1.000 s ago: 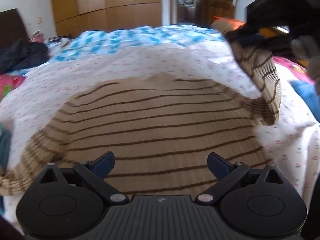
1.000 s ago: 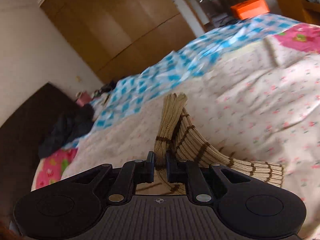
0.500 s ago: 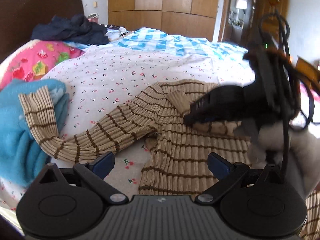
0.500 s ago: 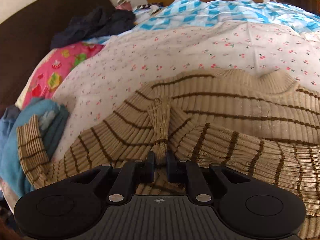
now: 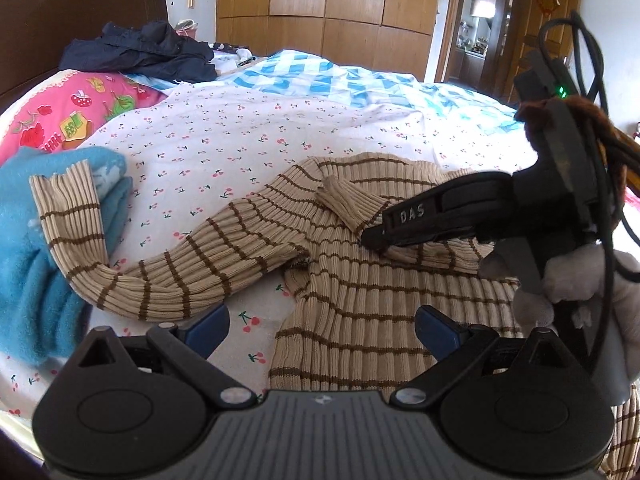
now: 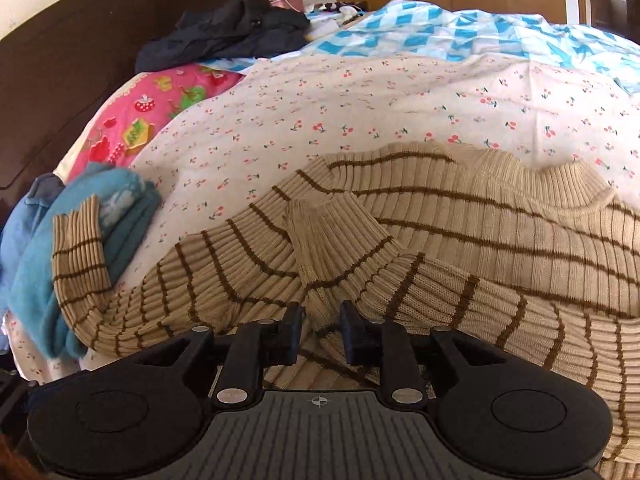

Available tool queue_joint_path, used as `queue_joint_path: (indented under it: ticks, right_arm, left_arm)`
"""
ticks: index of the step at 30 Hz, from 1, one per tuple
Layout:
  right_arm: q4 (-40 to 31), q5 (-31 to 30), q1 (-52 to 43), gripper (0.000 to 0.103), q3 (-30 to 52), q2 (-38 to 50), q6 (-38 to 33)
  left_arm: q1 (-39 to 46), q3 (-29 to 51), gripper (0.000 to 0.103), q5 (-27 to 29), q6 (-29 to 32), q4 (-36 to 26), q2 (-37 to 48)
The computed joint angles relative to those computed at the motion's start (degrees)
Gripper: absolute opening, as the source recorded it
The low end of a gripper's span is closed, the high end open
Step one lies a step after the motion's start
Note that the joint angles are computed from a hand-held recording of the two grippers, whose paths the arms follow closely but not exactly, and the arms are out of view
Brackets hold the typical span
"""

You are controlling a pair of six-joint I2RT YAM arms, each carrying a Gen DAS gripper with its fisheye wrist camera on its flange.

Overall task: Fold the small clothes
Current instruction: 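Lay the sleeve onto the sweater body and open the right gripper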

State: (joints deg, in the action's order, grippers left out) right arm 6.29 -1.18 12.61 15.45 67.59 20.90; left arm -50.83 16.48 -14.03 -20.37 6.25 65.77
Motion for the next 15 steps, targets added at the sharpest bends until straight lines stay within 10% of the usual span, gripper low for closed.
queue_joint_path:
  ticks: [7, 10, 15]
  right_arm:
    - [2.2, 6.5, 4.3, 0.034, 8.6, 13.7, -5.2]
    - [0.7, 6.4, 5.1, 0.01, 9.6, 14.1, -6.8]
    - [-2.7, 1.1, 6.3, 0.01, 6.1, 6.0, -12.2]
  left_arm:
    - [0.5, 0.2, 0.103, -0.2, -0.5, 0.5, 1.0]
    - [1.8, 0.2, 0.103, 0.5, -1.1, 0.4, 0.9]
    - [2.8, -0.4, 0.103, 1.6, -1.5, 1.0, 0.2]
